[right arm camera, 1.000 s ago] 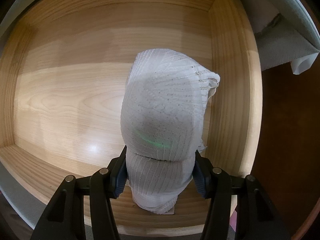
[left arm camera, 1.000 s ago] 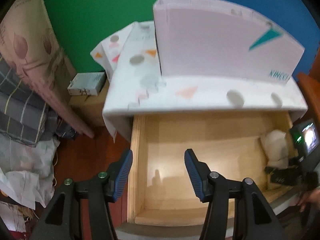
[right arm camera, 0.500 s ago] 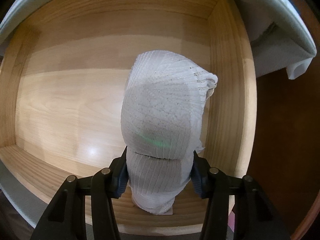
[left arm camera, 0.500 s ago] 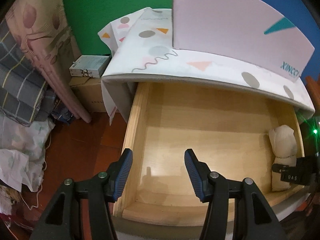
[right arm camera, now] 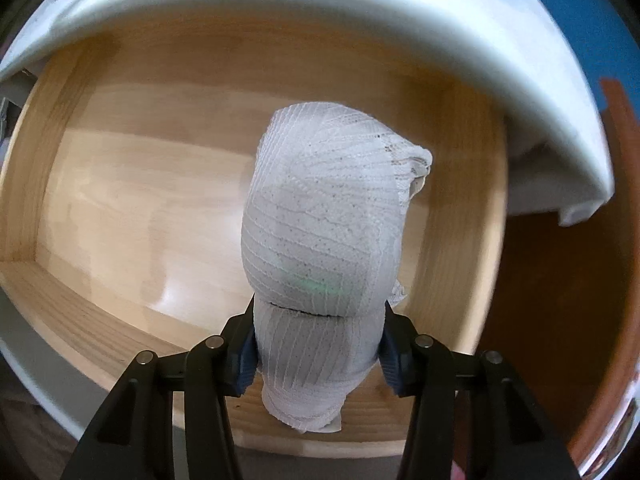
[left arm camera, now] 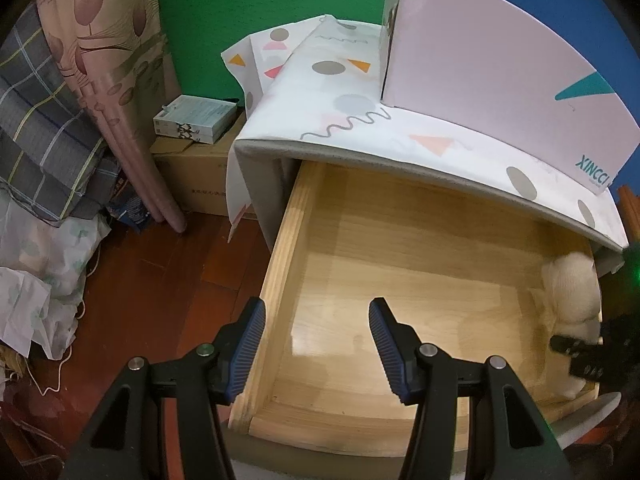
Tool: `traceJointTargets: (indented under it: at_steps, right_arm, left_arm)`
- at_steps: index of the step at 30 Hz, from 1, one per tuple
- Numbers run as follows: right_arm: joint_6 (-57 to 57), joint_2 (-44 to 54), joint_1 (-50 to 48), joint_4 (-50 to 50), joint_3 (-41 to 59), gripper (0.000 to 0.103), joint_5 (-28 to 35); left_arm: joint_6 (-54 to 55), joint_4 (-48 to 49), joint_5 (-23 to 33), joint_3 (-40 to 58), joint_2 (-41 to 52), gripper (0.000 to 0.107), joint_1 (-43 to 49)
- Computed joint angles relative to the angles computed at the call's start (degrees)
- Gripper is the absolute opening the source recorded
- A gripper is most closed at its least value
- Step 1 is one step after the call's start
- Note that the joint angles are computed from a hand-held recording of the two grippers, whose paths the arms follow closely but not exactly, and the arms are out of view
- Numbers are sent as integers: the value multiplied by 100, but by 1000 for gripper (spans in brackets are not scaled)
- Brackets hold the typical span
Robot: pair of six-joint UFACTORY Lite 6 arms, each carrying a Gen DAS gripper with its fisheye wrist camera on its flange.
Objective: Take underwear out of drawer
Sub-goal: 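Move the empty left tool back over the empty drawer, then carry the beige bra with the right tool into the white box and release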
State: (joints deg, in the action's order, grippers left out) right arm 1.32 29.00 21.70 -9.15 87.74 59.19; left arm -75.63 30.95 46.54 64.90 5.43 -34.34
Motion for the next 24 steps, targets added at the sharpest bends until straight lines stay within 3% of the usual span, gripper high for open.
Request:
traceJointTargets:
  at_steps: [11,24]
  right_arm:
    - [-643,-212,-19,164,372,45,948]
    - [-982,-1418,-233,545,505,46,1336]
  left_arm:
    - [-187,176,-4,-35,-70,55,-115]
    - [-409,382,87,-96,-198,55,-202]
